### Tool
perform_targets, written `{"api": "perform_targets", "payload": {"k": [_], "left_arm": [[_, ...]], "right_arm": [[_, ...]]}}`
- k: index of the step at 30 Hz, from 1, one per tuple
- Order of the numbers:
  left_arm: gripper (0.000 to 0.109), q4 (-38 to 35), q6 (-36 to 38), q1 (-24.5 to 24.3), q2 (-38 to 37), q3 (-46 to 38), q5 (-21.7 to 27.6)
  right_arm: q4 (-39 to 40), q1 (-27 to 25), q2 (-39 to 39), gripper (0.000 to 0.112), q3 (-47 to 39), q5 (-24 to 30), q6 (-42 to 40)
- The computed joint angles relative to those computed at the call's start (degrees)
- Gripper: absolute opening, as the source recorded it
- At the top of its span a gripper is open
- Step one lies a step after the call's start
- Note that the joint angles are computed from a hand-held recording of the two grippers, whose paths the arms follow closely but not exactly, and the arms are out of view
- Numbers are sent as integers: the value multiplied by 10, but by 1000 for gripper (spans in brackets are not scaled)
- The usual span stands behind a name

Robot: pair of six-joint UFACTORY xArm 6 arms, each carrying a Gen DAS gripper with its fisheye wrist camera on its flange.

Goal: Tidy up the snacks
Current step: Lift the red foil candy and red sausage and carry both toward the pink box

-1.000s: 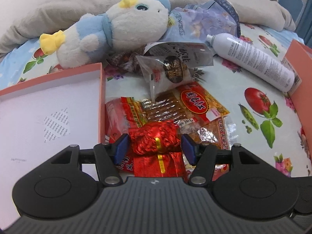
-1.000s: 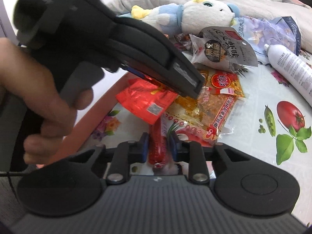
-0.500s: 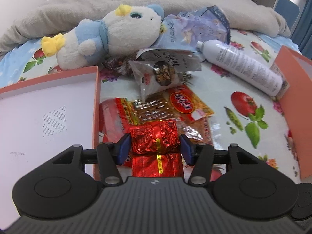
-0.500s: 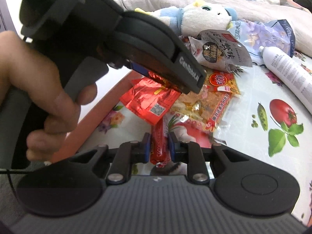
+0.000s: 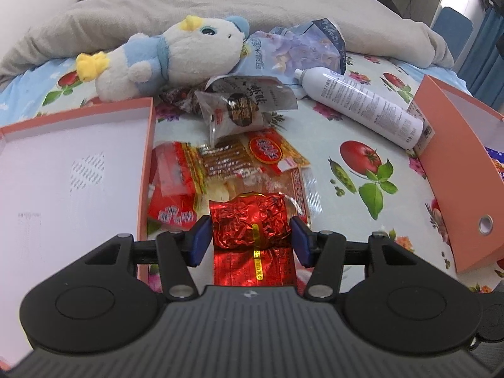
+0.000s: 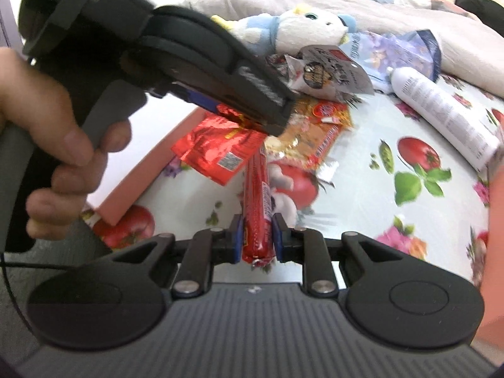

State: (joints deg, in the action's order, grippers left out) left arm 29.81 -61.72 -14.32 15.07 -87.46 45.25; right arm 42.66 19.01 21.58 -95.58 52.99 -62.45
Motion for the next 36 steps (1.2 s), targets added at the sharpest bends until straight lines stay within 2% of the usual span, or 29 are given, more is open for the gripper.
{"api": "perform_targets", "payload": {"k": [7,11,15,20,25,29,34,36], "left_arm": [[59,-7,-23,-10,-14,24,-10],[59,-17,-18,-19,-3,15,-15],[59,-36,-4,-28,19,-2,-21],[59,-65,23,-32,48,-28,-21],[59,-74,39,-32,65,-46,-10],[59,-73,44,-32,65,-50,1],[59,-68,39,-34,62,-54,13],[59,-67,37,-36,61,-59,19]], "right_arm": [[-10,-22,-37,22,54,-32,17],[-31,-34,-43,22,70,-66,41],[-59,-48,-37,23,71,-76,82],[-72,-57,-20,24,59,-72,115],[-56,-53,3,26,35,-76,112],[-43,-47,26,40,5,-76,95],[-25,-38,51,41,-28,-78,80],[-42,-31,54,41,-34,-84,75]]}}
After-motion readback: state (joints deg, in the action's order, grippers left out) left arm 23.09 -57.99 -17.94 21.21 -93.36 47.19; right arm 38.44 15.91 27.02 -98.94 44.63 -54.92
